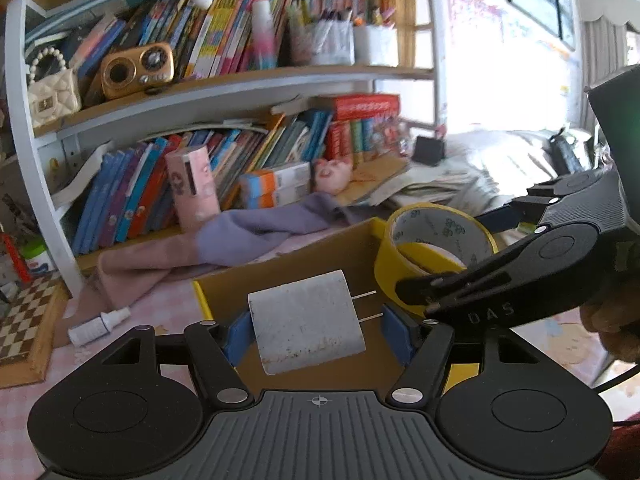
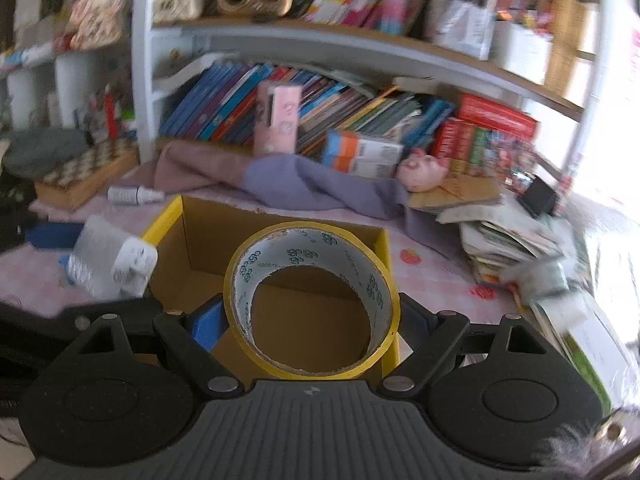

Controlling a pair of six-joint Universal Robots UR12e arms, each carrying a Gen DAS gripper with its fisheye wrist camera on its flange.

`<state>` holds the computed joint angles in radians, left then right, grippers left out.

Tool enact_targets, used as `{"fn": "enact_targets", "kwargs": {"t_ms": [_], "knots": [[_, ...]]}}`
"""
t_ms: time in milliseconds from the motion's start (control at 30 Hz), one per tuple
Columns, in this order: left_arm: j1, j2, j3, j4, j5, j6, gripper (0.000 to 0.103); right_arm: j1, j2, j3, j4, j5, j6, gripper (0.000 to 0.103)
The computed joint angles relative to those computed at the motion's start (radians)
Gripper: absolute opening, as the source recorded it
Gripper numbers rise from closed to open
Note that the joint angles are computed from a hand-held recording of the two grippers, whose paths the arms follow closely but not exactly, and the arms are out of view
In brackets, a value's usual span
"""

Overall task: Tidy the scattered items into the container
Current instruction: 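Lower both grippers into the yellow box and open them, releasing adapter and tape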

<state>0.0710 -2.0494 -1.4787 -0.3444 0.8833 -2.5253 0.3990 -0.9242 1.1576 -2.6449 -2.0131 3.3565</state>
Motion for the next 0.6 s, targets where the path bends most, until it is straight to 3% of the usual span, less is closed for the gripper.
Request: {"fn": "enact_targets", "kwargs": {"t_ms": [167,233,500,600], "knots": [[-0.034,-0.045,0.071,-0.061,0.102,0.060,0.068,-0.041,0.045,-0.073,0.097,0.119,-0.117,0.085],[-0.044,-0.061,0.102,-0.121,0.127,0.113,0.068,-0.053,0.063,-0.106,0.153,0.151,-0.162,0.085],[-0.084,-0.102,0.170,-0.266,0.245,0.305,0.068,-0.070,0.133,-0.227,0.360,0.203,-0.326,0.085],[-0.094,-0.111,0.187,-0.321,0.278,0.343,0.068,-0.076,0.154,-0.267,0.443,0.224,-0.350,0.085]]}}
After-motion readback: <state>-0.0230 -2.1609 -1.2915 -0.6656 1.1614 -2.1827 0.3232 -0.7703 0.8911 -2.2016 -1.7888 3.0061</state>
